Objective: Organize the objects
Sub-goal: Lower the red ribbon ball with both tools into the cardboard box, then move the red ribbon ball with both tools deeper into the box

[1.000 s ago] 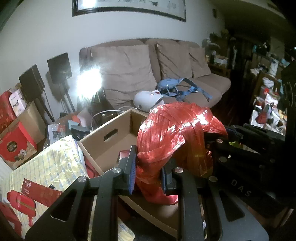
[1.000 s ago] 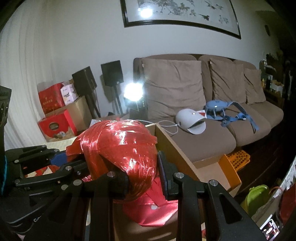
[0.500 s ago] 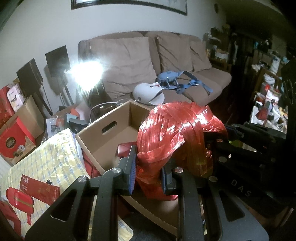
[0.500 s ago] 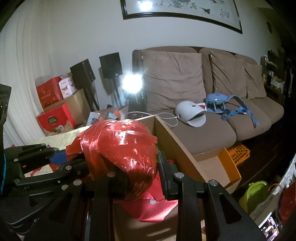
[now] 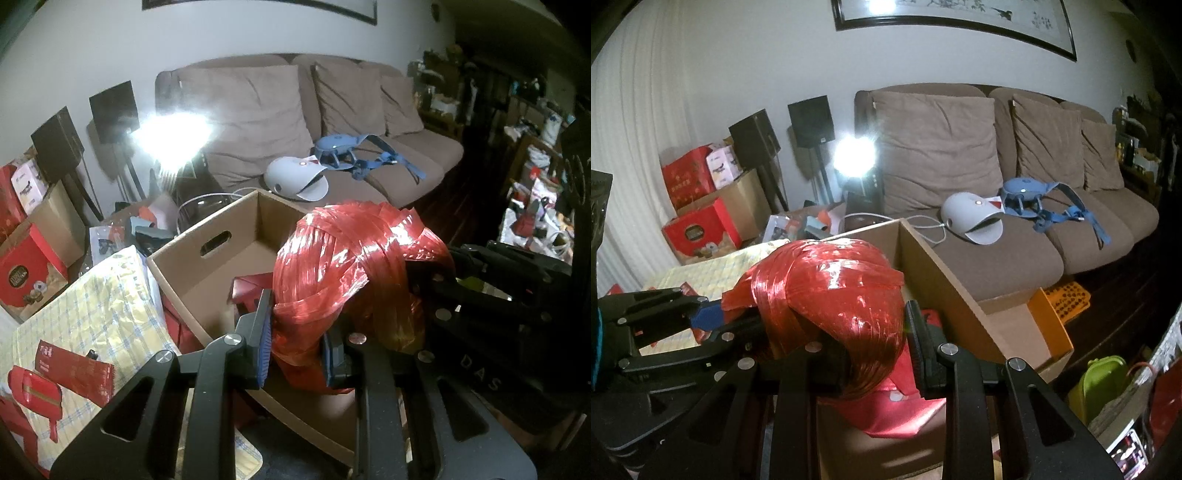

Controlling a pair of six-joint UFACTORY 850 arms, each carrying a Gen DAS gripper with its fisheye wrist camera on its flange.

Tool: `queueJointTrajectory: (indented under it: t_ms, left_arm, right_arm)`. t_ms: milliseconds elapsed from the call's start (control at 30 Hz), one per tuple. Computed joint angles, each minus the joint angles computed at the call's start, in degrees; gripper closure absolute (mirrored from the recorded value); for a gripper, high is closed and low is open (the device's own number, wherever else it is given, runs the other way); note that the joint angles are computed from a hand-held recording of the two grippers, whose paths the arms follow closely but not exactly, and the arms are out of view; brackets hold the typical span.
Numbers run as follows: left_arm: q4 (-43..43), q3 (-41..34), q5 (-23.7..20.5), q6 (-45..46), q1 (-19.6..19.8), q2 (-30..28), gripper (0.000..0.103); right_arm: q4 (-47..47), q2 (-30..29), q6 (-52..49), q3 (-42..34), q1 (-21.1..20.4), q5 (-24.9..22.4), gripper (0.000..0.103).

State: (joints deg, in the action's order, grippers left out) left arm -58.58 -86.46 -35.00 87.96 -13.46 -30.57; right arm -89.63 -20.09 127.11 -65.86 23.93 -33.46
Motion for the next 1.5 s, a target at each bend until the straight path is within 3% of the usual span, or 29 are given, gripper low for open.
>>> queueJointTrajectory:
  t_ms: [767,1000,1167,1367,1500]
  left_arm:
    - [3.48,0.47,-1.82,-1.15,-0.36,0.07,0.075]
    - [3.36,1.12,-2.05,-0.58,-0.27,0.48,0.075]
    - [3.35,0.52,-2.69,-1.16,-0.03,-0.06,0.082]
    - [1.09,1.51,-0.92,0.18,0.07,0.46,0.085]
    - [-2.4,2.88,3.41,2.09,-0.25,1.21,0.087]
  right_arm:
    - [4.8,-1.16,-1.69,-0.4,-1.17,0.61,0.08]
    - [5.94,-1.21,-1.53,-0.32,-1.33,0.78,0.08]
    - [6.35,-1.47,-2.0,-0.73,-1.28,0.89,0.08]
    - [7.79,-1.75,-3.8,-1.17,-1.41,2.08,0.079]
    - [5.85,-1.69,-1.87,-1.22,-1.6,4.59,0.075]
